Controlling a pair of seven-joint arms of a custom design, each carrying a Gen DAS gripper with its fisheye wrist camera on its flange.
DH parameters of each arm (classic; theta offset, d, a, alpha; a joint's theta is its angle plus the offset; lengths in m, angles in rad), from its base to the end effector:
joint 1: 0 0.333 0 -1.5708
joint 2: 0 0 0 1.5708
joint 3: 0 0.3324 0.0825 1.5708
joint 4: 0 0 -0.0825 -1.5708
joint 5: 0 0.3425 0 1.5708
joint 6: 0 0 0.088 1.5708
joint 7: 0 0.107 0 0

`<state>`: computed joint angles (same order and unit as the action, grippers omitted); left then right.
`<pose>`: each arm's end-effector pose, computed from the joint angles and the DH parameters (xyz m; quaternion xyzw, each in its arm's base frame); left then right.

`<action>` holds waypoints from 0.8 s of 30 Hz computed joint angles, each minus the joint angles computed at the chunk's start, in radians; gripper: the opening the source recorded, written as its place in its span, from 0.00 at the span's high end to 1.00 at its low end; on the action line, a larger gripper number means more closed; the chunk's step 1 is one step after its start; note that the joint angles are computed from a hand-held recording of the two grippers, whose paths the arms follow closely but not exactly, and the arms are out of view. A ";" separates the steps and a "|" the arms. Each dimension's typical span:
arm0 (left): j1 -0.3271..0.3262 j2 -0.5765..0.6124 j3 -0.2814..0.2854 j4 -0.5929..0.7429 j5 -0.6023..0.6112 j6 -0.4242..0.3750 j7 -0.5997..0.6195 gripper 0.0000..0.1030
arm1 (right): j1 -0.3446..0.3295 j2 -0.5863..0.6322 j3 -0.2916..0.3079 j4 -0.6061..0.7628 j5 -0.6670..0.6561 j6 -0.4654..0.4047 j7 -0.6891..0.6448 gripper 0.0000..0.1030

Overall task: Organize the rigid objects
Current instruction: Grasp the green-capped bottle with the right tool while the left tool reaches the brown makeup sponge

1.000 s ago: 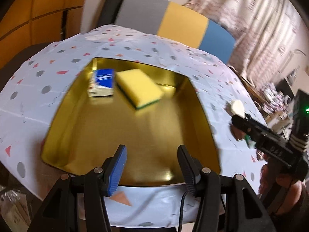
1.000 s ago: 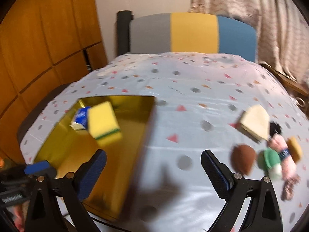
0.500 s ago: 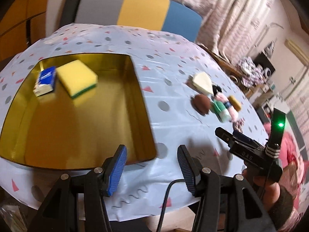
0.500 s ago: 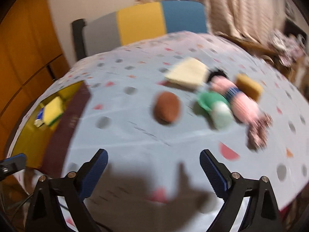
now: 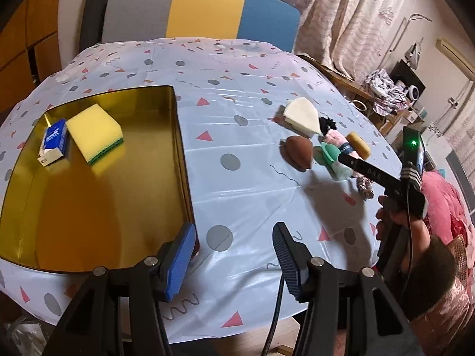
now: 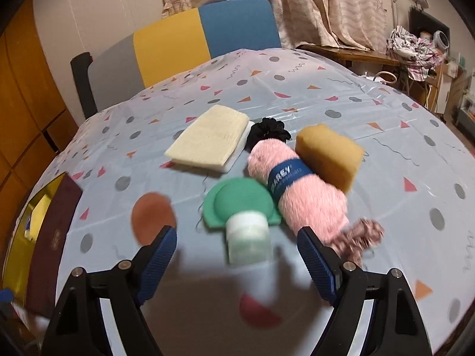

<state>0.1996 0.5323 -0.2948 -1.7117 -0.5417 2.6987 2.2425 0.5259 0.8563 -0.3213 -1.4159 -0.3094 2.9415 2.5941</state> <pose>0.6815 -0.0142 0.3772 -0.5816 0.7493 -0.3070 0.0777 0.7131 0.2459 0.3142 -0.5354 0.7585 -0.2275 0.2936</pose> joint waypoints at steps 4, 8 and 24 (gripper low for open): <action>-0.015 0.001 0.020 0.005 0.023 0.013 -0.040 0.47 | -0.079 0.076 0.083 0.137 0.043 -0.059 -0.073 0.21; -0.024 0.007 0.030 0.021 0.055 0.010 -0.073 0.47 | -0.118 0.135 0.122 0.237 0.079 -0.100 -0.113 0.22; -0.146 0.141 0.063 0.258 0.262 -0.065 -0.221 0.47 | -0.071 0.102 0.049 0.058 0.133 0.142 -0.097 0.50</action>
<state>0.0534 0.6735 -0.2320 -1.4534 -0.2798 2.6342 2.0217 0.4550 0.9585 -0.2725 -1.3579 -0.1760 3.0833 2.4972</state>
